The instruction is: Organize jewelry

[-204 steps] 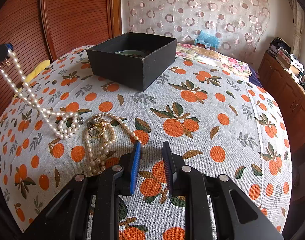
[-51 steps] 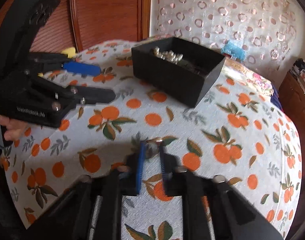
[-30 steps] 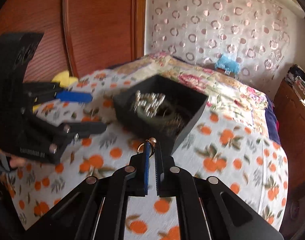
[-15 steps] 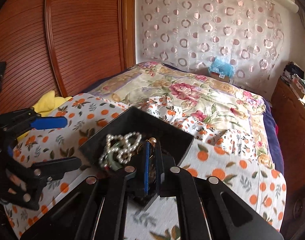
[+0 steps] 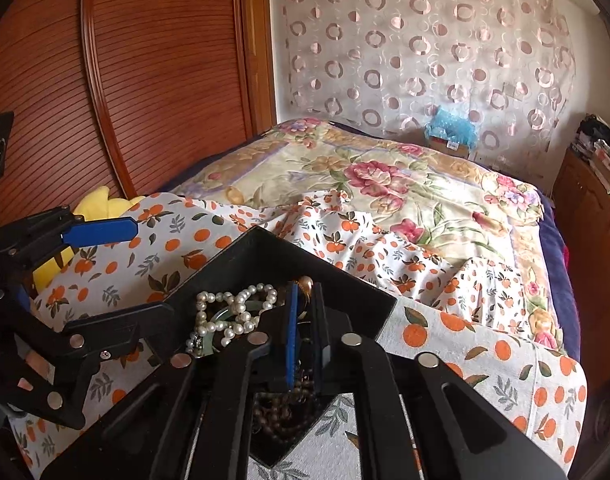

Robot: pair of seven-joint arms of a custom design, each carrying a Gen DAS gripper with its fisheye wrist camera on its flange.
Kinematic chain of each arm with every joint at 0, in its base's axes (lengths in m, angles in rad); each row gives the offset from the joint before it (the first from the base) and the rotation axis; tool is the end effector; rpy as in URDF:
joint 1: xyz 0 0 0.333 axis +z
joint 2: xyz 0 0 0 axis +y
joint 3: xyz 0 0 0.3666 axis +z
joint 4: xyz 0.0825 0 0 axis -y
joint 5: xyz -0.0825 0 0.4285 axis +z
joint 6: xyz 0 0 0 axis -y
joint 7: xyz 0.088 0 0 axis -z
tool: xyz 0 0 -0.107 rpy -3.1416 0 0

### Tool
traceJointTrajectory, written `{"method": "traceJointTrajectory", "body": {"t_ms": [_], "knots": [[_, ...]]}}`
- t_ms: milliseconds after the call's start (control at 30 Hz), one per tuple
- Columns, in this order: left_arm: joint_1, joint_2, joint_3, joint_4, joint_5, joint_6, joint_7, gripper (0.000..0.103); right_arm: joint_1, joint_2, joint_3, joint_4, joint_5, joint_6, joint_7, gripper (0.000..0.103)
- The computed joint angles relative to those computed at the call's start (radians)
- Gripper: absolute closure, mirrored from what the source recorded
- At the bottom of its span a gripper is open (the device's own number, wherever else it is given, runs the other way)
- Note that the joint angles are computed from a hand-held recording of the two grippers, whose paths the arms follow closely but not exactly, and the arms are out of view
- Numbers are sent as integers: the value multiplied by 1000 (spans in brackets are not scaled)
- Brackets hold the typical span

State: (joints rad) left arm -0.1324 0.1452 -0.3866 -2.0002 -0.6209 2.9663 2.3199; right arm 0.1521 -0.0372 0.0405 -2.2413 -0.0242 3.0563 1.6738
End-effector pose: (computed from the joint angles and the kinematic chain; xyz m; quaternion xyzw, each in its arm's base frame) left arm 0.6061 -0.2869 0.5056 -0.3931 0.8157 -0.3862 0.1760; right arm 0.5900 0.1172 0.5111 -0.6793 0.6063 -0.2513 0.3281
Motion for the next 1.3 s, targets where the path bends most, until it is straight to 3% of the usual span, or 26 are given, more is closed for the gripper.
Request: {"method": "traceJointTrajectory", "body": {"t_ms": [33,200,400,500,633,733,833,967,1133,1300], "knots": [[-2,2,3,0,7,0,-8,19,-3,2,1,0,-12,1,12,79],[-1,1,3,-11,28,5,-34,18,-8,-6,2,-14,-26,13,42,78],[-6,-29,8,-50,28,29,-44,11,-141,-70,97,-75,-354,41,423,77],[-8,-58,8,-79,-26,40,-13,11,-231,-111,173,-108,-473,49,564,51],[-36,-102,27,-119,-135,63,68,8,-421,-193,349,-154,-653,46,790,25],[-71,-132,60,-147,-164,73,89,8,-519,-253,437,-190,-704,58,892,10],[-108,-161,95,-174,-178,89,94,8,-598,-315,516,-225,-697,57,937,2],[-163,-201,148,-207,-253,81,139,8,-606,-381,542,-269,-627,38,931,3],[-222,-247,204,-267,-239,94,117,8,-593,-456,557,-328,-538,35,914,3],[-321,-309,279,-326,-303,136,172,8,-549,-555,551,-399,-451,48,889,3]]}}
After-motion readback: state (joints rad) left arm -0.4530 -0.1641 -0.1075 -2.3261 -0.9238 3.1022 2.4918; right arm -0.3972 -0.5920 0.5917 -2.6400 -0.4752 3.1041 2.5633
